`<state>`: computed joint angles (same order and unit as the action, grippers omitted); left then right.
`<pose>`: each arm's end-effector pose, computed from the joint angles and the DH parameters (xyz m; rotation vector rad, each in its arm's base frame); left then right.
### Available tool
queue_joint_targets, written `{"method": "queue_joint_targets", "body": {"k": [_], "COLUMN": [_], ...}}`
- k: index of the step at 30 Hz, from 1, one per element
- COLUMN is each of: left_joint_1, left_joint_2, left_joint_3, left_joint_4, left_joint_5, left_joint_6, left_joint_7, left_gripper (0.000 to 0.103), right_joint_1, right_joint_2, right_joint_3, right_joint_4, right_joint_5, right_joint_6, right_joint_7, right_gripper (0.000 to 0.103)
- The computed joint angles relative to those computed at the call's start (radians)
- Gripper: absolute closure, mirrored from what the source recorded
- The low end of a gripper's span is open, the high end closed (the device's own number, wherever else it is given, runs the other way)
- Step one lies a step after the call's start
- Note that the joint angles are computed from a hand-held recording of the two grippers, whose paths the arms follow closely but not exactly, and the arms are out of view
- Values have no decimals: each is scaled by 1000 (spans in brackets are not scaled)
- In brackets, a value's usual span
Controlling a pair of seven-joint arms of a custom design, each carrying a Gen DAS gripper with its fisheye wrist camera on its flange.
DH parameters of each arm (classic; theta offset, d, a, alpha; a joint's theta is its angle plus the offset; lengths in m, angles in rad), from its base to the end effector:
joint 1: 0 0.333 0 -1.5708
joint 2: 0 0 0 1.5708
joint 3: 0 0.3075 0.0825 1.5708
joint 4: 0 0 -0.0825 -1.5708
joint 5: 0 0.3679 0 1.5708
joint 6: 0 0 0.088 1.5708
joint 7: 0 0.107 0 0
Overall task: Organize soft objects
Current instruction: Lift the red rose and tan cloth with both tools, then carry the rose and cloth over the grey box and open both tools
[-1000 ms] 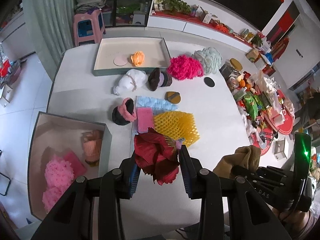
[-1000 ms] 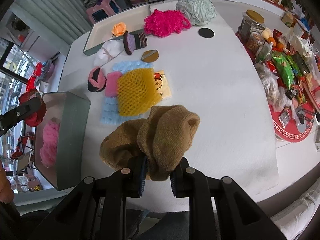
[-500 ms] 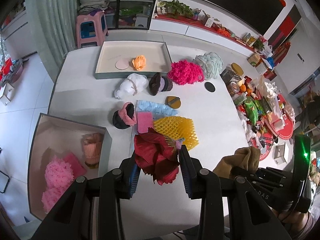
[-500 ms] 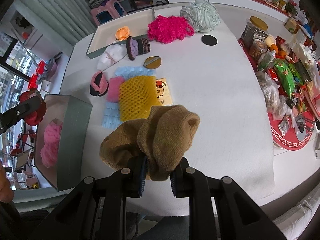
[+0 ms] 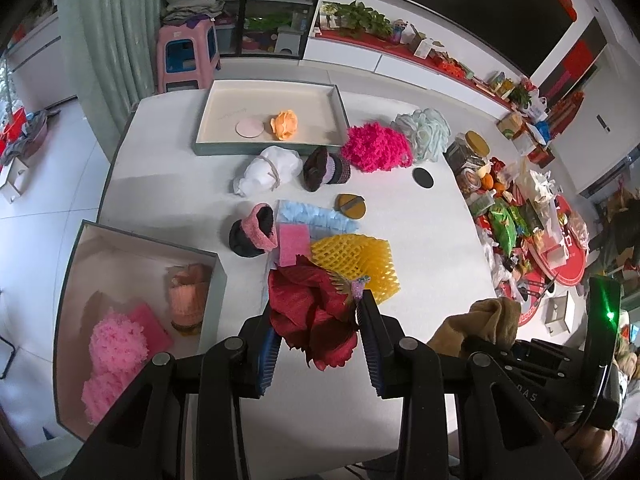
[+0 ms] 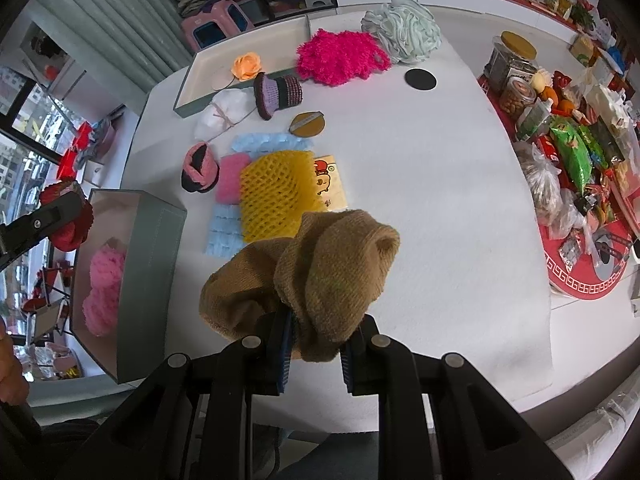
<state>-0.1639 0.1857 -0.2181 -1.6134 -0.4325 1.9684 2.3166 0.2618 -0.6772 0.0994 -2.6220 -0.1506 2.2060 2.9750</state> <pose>0.5693 -0.2467 0.5358 0.8491 -2.8180 0.7019 0.3355 0.1231 0.4856 -0.8285 2.7368 -0.2467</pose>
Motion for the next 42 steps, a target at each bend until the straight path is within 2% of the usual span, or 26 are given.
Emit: {"method": "queue_joint_targets", "body": {"k": [14, 24, 29, 33, 42], "left_joint_1": [32, 80, 121, 156, 200], "left_joint_2": [28, 77, 123, 148, 244], "left_joint_3": [12, 28, 47, 62, 79], "left_joint_4": [33, 68, 105, 117, 211], "left_joint_5": [-51, -78, -84, -64, 41], "left_joint_6": [-5, -15, -11, 30, 26], "left_joint_7": [-34, -86, -138, -161, -222], "left_gripper": [66, 66, 66, 66, 66], "right_joint_1": [-4, 10, 16, 16, 33], "right_joint_2": [54, 160, 256, 347, 685], "right_joint_3": [3, 2, 2, -7, -12], "right_joint_4": [74, 180, 280, 377, 734], "right_joint_5": [-23, -17, -30, -38, -33], "right_joint_6": [-60, -121, -143, -130, -75], "right_joint_7": [-37, -99, -151, -207, -420], "right_gripper": [81, 81, 81, 81, 80]}}
